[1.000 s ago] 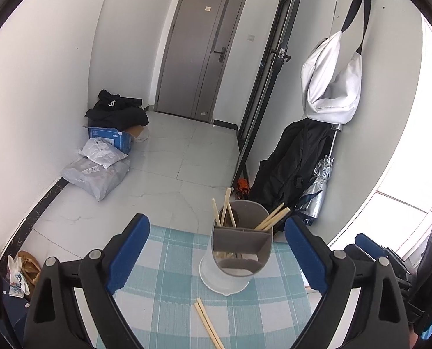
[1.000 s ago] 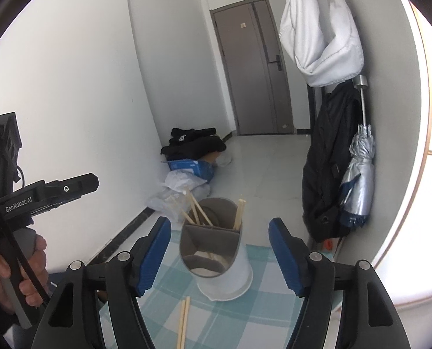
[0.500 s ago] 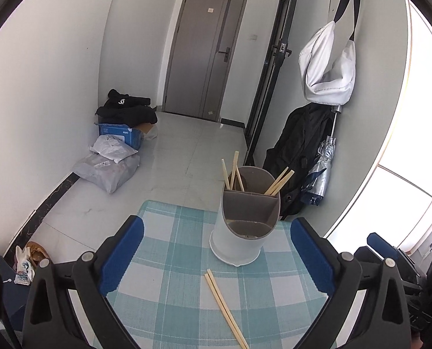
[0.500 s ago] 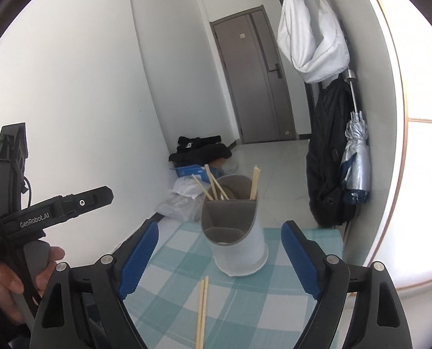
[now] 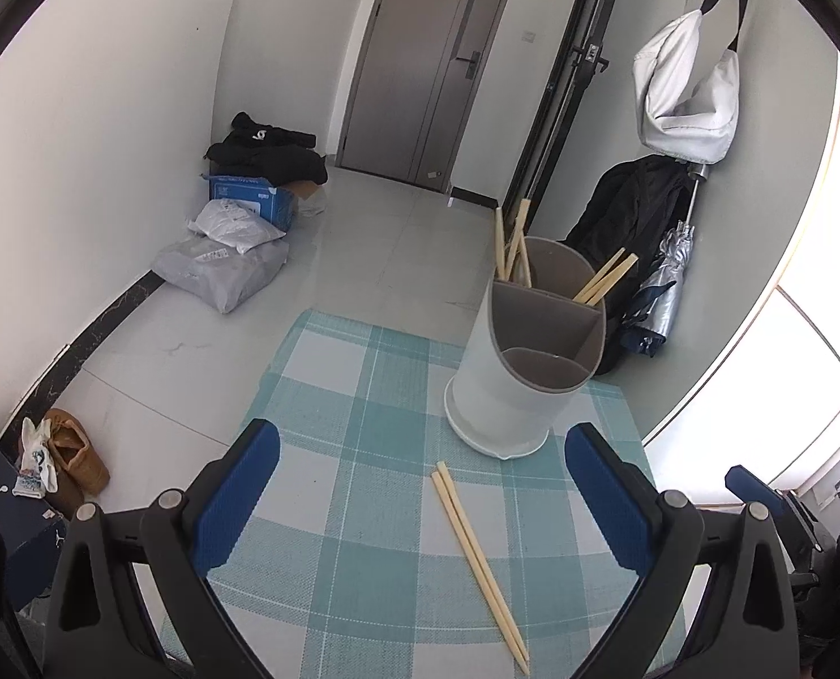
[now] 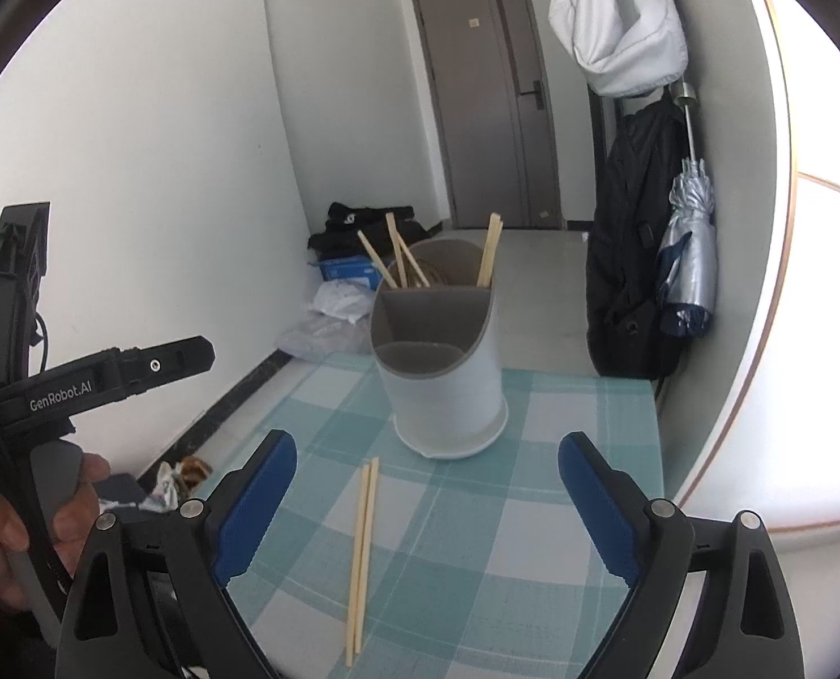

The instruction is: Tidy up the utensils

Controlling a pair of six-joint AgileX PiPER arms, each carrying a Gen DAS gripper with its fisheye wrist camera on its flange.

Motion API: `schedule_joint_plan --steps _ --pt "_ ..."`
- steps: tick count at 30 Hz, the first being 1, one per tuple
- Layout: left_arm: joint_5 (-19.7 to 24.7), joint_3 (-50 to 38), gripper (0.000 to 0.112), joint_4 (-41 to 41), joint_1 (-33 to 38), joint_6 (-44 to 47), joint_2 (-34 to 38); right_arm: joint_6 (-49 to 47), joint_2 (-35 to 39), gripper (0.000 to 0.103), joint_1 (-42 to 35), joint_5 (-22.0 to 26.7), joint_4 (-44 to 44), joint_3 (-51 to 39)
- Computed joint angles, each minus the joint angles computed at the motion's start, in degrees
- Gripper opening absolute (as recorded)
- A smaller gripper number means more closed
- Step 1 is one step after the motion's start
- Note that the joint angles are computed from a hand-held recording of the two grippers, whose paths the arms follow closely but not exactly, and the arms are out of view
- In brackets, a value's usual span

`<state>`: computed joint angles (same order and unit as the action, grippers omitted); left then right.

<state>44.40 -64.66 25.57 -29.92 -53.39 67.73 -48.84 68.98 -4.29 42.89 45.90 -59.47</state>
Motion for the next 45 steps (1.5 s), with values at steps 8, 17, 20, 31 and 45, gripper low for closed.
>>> schedule_joint_plan --steps 8,17,20,31,45 --pt "-2.01 1.78 0.099 -11.69 8.5 8.36 -0.09 15.98 9.73 0.094 9.61 -0.49 -17.64 -3.55" --pt "-2.01 1.1 0.099 -22.2 16.96 16.59 1.05 26.39 24.0 0.071 17.78 4.02 -28.25 -12.68" --pt "-1.99 1.12 0.099 -23.5 18.54 17.56 1.62 29.22 26.55 0.062 20.23 4.24 -32.95 -14.23" --pt "0.65 -0.29 0.099 -34.19 24.71 24.69 3.96 31.42 27.13 0.042 23.91 3.33 -38.36 -14.31" --pt "2.18 -0.81 0.099 -39.79 28.41 27.91 4.28 20.78 26.06 0.005 20.5 17.61 -36.09 -17.81"
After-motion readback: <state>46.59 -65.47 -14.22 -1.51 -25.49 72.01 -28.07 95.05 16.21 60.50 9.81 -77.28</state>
